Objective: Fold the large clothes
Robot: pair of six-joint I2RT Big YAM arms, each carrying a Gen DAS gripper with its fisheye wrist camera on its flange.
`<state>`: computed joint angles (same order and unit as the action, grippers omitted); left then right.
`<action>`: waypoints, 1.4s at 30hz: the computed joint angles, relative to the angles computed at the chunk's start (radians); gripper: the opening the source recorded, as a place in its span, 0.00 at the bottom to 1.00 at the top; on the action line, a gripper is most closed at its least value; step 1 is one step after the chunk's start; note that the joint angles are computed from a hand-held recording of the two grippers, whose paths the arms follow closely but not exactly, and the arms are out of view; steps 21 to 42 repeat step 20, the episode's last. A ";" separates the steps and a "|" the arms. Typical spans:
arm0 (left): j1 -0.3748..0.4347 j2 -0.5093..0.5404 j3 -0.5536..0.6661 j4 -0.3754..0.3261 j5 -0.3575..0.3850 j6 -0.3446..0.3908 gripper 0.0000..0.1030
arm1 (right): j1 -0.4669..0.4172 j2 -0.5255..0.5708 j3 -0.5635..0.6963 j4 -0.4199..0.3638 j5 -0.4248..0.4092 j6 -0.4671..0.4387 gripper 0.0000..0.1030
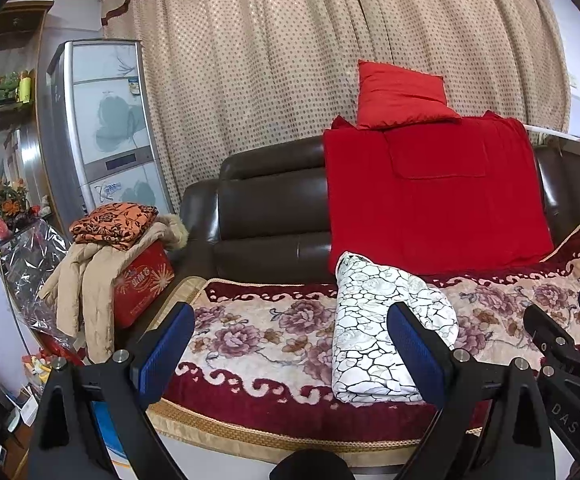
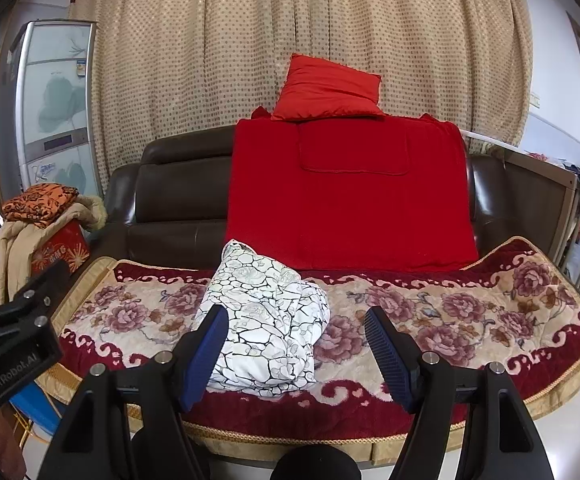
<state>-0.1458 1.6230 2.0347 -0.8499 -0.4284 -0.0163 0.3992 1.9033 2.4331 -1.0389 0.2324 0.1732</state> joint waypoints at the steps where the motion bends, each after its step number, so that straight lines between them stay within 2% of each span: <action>1: 0.001 0.002 0.002 -0.002 0.004 -0.001 0.94 | -0.001 0.005 0.008 -0.004 -0.001 -0.001 0.72; 14: 0.014 0.032 0.033 -0.014 0.046 -0.010 0.94 | 0.002 0.092 0.147 -0.077 0.001 -0.015 0.72; 20: 0.015 0.046 0.036 0.009 0.044 0.008 0.94 | 0.008 0.147 0.237 -0.125 0.010 -0.019 0.72; 42: 0.015 0.046 0.036 0.009 0.044 0.008 0.94 | 0.008 0.147 0.237 -0.125 0.010 -0.019 0.72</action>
